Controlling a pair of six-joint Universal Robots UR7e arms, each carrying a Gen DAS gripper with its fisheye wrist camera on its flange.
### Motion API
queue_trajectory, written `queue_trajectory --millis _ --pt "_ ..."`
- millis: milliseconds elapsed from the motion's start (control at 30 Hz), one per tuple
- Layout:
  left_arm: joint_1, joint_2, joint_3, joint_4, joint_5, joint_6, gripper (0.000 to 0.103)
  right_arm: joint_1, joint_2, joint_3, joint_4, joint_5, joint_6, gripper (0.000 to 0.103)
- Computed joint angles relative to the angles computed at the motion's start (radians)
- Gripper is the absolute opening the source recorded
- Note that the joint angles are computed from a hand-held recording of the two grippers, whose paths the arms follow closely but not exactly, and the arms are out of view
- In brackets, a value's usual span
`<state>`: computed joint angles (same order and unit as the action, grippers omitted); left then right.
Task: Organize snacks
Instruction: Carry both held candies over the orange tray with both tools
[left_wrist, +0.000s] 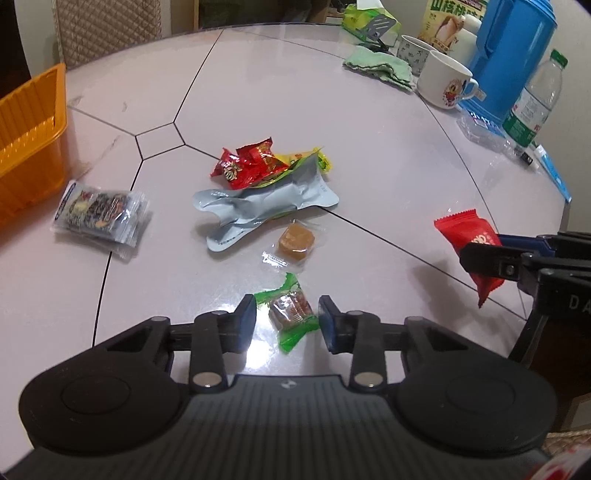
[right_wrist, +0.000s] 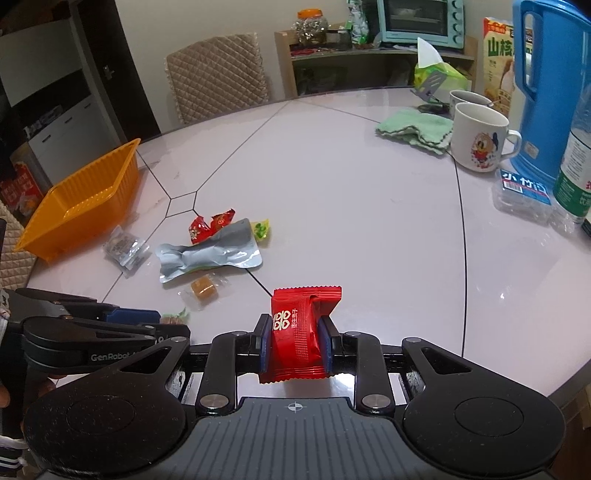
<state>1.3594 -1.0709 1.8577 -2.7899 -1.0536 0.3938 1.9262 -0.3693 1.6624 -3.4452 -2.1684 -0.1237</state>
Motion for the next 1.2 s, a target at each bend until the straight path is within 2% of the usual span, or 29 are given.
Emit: queue_trajectory --millis 67,300,833,1200 --pt "-0.002 0.002 0.005 -0.01 0.005 0.01 0.024 0.001 -0.001 0.004 -0.001 -0.001 0.002 0.027" --pt "0.003 -0.008 0.009 -0.011 0.004 0.005 0.022 0.003 -0.002 0.012 0.002 0.009 0.002 0.027" --pt "0.03 -0.069 0.013 0.001 0.016 -0.029 0.021 0.023 0.021 -0.041 0.048 0.043 -0.034 0.027" --pt "0.065 -0.161 0.013 -0.005 0.025 -0.059 0.021 0.047 0.068 -0.143 0.129 0.098 -0.068 0.027"
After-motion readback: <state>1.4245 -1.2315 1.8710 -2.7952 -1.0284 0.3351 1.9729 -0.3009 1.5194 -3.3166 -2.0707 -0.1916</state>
